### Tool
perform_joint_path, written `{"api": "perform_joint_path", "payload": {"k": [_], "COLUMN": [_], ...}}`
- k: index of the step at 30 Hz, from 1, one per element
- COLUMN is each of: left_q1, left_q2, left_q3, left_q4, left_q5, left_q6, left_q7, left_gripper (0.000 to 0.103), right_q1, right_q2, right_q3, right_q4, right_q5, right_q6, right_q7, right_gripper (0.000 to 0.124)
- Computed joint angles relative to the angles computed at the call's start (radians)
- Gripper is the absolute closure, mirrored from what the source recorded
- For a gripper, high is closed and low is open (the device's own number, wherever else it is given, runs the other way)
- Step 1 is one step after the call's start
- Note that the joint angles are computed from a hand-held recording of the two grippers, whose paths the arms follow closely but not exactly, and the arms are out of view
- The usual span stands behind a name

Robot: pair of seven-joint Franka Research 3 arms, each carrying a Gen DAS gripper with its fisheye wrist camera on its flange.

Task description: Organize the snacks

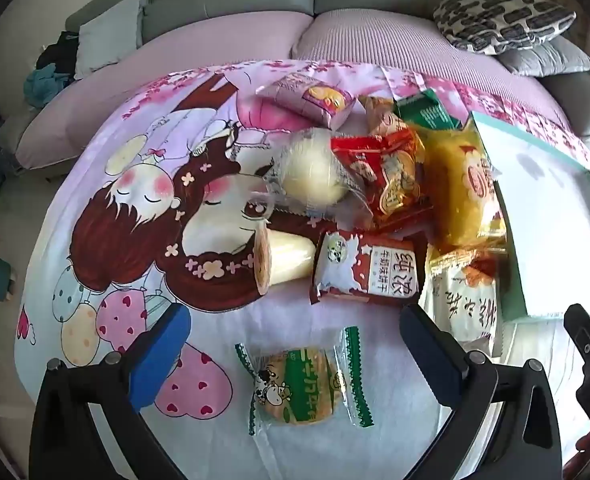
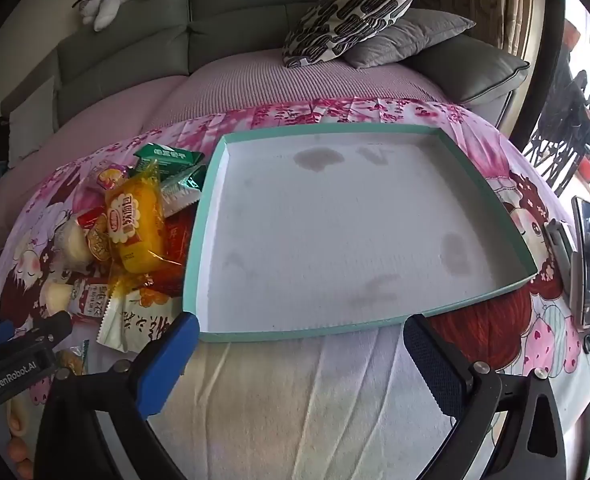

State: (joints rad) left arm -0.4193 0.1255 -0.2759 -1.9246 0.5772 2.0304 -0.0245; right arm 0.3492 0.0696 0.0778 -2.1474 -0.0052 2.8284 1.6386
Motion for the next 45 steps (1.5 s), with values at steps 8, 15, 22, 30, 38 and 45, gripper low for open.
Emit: {"api": "perform_joint_path", "payload": {"k": [8,15,22,30,38,45], "left_q1": [-0.007,-0.003,-0.003,-0.004,-0.002,-0.002], "left_q2": [-0.013,0.014,0.015,0.019,0.013,0.013], "left_q3": [-0.004,0.000,0.002,0.003,0.003,0.003], "left_q4": [-0.024,0.014,0.012,0.016,0.007,0.005], "left_q5": [0.010,-0.011,-0.015,-0.018,-0.022,-0.024], "left_q6": [0.011,-0.011,-0.008,-0.006,0.002,0.005], "left_q7": [-0.018,0.006,0.011,0.016,0.013,0.011], "left_gripper": [0.000,0.000,0.000,0.000,0.000,0.000], "right_q1": [0.003,-0.007,-0.001,-0.001,0.000,0.001], "right_q2": [-0.003,-0.006,0.001,0.004,0.005,0.007], "right_q3": [0.000,0.001,-0.001,-0.001,-0.002,-0.002], "right_q4": [-0.016,0.000,0.001,0.005,0.003,0.006], "right_q5": [-0.016,0.014,-0.005,-0.008,-0.010,-0.011], "right_q6": [0.011,-0.022,-0.016,-0.020,-0.017,-0.021], "right_q7": [-0.004,-0.037,-0.002,0.005,0.009,0.012], "right_gripper": [0.021,0.021,0.021,0.021,0.021,0.021]}}
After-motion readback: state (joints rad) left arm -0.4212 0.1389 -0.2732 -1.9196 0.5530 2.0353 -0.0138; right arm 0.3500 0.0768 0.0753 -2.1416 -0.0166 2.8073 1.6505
